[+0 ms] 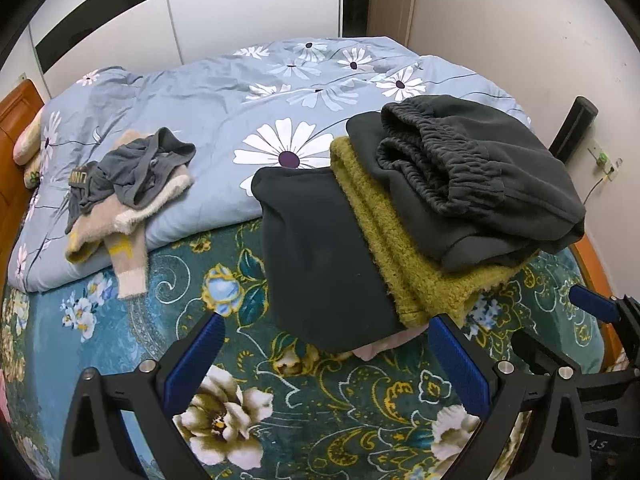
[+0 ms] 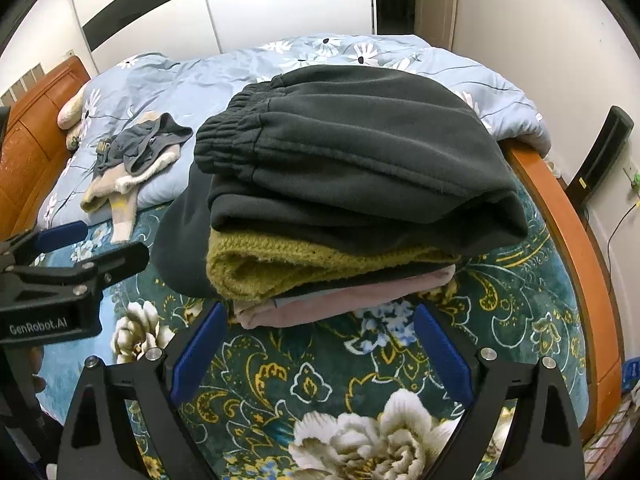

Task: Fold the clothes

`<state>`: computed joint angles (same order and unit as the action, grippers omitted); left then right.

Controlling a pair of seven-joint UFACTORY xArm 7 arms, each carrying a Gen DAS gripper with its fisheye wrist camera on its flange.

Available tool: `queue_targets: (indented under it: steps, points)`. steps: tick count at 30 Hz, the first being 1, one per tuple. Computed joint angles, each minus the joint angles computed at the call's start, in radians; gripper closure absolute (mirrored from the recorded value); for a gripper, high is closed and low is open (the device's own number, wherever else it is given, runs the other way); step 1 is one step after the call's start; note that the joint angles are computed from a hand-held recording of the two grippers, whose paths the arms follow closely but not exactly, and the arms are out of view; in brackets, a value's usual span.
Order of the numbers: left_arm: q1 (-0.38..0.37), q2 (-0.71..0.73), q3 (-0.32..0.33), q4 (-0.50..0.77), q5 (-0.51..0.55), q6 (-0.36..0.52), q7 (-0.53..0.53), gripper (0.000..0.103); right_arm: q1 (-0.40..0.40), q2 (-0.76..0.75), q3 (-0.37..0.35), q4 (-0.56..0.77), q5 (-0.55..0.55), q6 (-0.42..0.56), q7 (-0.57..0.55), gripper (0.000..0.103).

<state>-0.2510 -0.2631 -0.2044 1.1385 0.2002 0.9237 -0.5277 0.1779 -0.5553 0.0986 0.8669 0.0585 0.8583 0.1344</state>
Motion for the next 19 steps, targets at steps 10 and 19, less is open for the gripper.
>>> queue_targets:
  steps: [10,19]
  points:
    - [-0.001,0.022,0.000,0.020,0.008,0.002,-0.017,0.000,0.004,0.048,-0.009,0.040,0.006,-0.009,-0.028,0.008]
    - [-0.005,0.039,0.003,0.036,0.010,0.001,-0.025,0.000,-0.002,0.063,-0.012,0.054,0.010,-0.011,-0.036,0.008]
